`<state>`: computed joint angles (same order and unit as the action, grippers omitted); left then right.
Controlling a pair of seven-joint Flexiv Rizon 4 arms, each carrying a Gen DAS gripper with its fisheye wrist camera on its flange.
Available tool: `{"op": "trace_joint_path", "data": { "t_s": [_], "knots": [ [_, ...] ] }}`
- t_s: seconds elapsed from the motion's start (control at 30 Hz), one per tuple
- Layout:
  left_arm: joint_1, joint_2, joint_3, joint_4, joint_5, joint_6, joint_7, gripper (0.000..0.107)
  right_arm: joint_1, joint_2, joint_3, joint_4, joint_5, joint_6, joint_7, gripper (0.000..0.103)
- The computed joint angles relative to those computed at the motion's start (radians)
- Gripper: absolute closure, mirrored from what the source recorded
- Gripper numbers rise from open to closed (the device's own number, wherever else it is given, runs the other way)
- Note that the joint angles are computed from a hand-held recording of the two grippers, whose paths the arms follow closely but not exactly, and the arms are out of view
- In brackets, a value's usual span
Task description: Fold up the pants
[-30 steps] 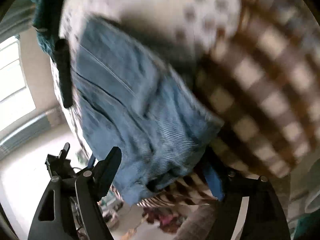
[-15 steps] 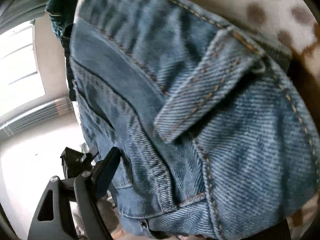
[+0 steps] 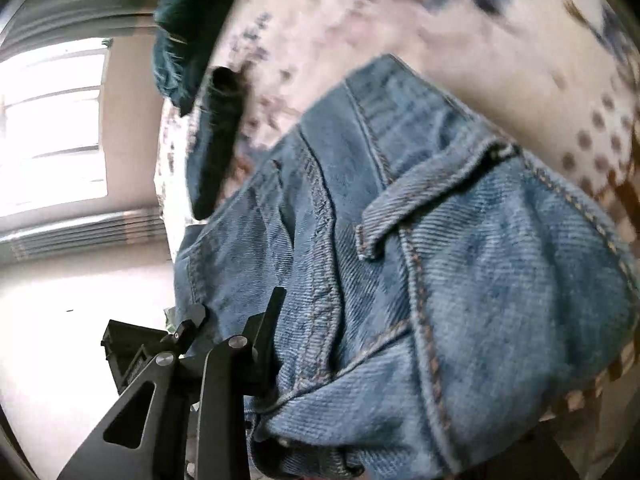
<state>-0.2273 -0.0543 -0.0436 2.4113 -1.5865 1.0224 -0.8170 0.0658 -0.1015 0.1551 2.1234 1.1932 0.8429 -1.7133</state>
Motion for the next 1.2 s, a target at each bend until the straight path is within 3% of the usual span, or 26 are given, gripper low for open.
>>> {"op": "trace_joint_path", "data": {
  "t_s": [0.17,0.33,0.5,0.8,0.97,1.1,1.17,1.2],
  "knots": [
    [0.061,-0.011,0.025,-0.1,0.078,-0.051,-0.009,0.081,0.029,0.057,-0.004,-0.075,-0.063,0.018,0.057,0.069],
    [0.149,-0.086,0.039,-0.259,0.152,-0.076,-0.014,0.081,0.074,-0.05,0.012,-0.261,-0.075,0.055,0.056,0.069],
    [0.263,-0.232,0.025,-0.46,0.23,-0.097,-0.024,0.081,0.093,-0.272,0.046,-0.534,-0.12,0.084,0.038,0.069],
    [0.465,-0.619,-0.041,-0.91,0.504,-0.162,-0.169,0.081,0.202,-0.724,0.071,-1.018,-0.308,0.123,0.148,0.069],
    [0.527,-0.792,-0.045,-1.093,0.673,-0.261,-0.316,0.079,0.236,-0.849,0.081,-1.12,-0.418,0.123,0.234,0.068],
    [0.55,-0.798,-0.039,-1.087,0.78,-0.288,-0.396,0.062,0.207,-0.861,0.124,-1.113,-0.488,0.048,0.29,0.05],
    [0.557,-0.755,-0.045,-1.039,0.805,-0.286,-0.433,0.056,0.206,-0.835,0.117,-1.075,-0.551,0.027,0.327,0.032],
    [0.541,-0.728,-0.023,-1.018,0.846,-0.271,-0.469,0.044,0.209,-0.811,0.105,-1.043,-0.591,0.02,0.351,0.025]
  ]
}}
